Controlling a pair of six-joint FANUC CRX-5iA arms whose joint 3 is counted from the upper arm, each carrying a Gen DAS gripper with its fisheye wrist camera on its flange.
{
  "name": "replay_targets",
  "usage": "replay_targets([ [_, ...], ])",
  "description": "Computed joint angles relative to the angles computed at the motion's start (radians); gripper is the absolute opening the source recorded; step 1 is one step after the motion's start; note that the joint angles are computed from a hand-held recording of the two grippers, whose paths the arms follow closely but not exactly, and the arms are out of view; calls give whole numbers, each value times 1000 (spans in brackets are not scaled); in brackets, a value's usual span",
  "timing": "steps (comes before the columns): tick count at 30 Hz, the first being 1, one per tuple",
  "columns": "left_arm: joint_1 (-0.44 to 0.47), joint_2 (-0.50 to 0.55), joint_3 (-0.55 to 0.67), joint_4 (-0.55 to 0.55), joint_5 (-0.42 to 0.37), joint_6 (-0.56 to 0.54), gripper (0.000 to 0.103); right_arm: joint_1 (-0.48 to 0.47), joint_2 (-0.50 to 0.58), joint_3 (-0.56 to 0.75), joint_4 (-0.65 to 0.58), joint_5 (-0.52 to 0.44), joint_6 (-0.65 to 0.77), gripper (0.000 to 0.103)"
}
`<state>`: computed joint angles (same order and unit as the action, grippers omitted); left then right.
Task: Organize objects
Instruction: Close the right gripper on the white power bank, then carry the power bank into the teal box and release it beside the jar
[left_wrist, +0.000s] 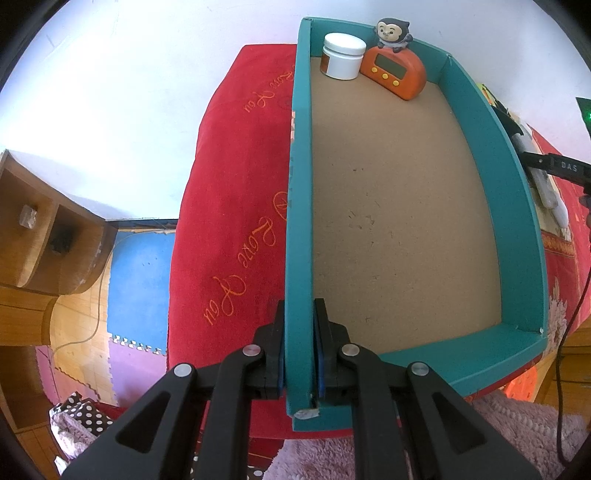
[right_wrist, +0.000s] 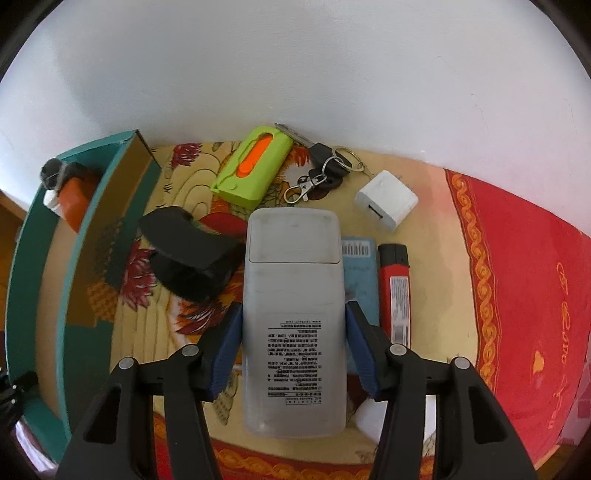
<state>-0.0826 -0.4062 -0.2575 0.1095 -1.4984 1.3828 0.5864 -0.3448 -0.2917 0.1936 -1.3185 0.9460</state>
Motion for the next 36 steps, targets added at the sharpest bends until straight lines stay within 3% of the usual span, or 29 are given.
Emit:
replay_targets([
  [15,3,1,-2,3,4,-16,9,170,-138,12,21,-57,-139,55],
  [27,2,7,-2,7,11,-18,9,298,-41,126,-1,-29,-133,55],
  [36,-9,24,12,-3,2,-2,9,313,102,239,-104,9,-58,55],
])
